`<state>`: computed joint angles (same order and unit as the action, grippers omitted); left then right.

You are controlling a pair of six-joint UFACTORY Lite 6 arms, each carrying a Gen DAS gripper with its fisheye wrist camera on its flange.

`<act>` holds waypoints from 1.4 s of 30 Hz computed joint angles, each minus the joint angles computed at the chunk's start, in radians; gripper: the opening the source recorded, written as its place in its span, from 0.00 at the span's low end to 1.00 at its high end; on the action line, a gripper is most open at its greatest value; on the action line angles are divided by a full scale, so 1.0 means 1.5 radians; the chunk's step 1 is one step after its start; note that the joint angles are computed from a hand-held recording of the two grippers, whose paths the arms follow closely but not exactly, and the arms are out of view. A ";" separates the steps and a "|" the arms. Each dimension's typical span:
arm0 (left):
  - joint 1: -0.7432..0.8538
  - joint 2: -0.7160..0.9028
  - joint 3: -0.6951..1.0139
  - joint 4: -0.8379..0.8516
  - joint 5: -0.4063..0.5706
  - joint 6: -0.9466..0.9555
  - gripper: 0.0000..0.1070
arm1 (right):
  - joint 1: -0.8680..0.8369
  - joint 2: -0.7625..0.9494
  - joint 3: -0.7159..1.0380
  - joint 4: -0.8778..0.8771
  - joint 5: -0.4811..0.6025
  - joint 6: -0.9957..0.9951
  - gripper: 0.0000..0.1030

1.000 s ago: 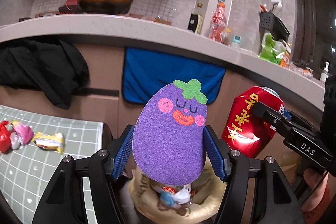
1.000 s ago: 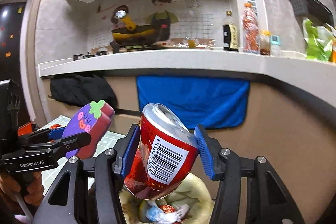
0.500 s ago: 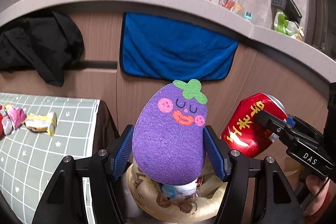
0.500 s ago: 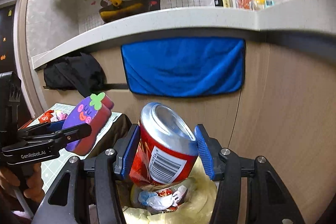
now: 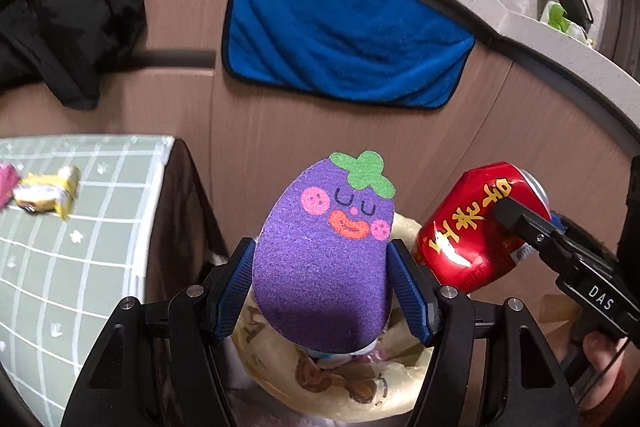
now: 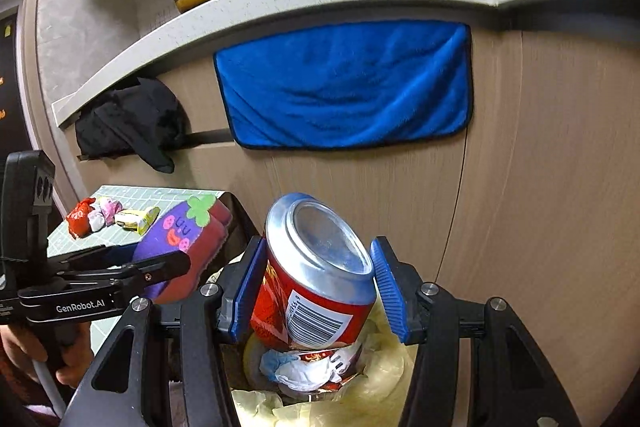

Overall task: Collect trash
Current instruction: 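Carry the eggplant foam and red can over the bin with both tools, then open both tools to drop the foam and can into the bin, then bring both open tools back to the items on the table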

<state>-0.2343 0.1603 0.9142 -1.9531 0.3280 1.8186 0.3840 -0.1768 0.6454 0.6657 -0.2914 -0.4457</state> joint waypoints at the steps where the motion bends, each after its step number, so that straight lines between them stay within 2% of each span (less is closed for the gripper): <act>1: 0.006 0.015 0.009 0.023 0.017 -0.022 0.63 | -0.005 0.005 -0.001 -0.020 0.000 0.022 0.49; 5: 0.026 0.097 0.067 0.147 0.078 -0.147 0.65 | -0.028 0.033 0.004 -0.110 0.010 0.125 0.50; 7: 0.033 0.116 0.085 0.203 0.094 -0.209 0.65 | -0.037 0.045 0.008 -0.122 0.017 0.148 0.55; 10: 0.026 0.097 0.067 0.181 0.069 -0.178 0.65 | -0.040 0.035 -0.007 -0.135 0.011 0.175 0.56; 15: 0.047 0.050 0.039 0.192 0.060 -0.175 0.65 | -0.015 0.009 -0.020 -0.017 0.005 0.076 0.56; 21: 0.103 -0.079 -0.050 0.096 -0.003 -0.030 0.65 | 0.068 -0.023 -0.020 0.236 -0.038 -0.150 0.56; 24: 0.172 -0.139 -0.094 0.073 0.001 0.021 0.65 | 0.135 -0.015 -0.005 0.317 -0.092 -0.215 0.56; 28: 0.290 -0.159 -0.105 0.146 0.034 -0.010 0.65 | 0.227 0.045 0.065 0.401 -0.165 -0.290 0.56; 31: 0.401 -0.127 -0.083 0.203 0.083 -0.031 0.65 | 0.271 0.111 0.142 0.424 -0.173 -0.316 0.56; 37: 0.592 0.007 0.047 0.288 0.155 -0.052 0.64 | 0.319 0.277 0.337 0.479 -0.119 -0.386 0.56; 42: 0.687 0.202 0.289 0.370 0.194 -0.150 0.64 | 0.345 0.422 0.531 0.587 -0.070 -0.515 0.56</act>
<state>0.7967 0.4635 1.3479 -1.3981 0.6188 1.5931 0.9017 0.4566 1.4413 1.5463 -0.3969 -1.2179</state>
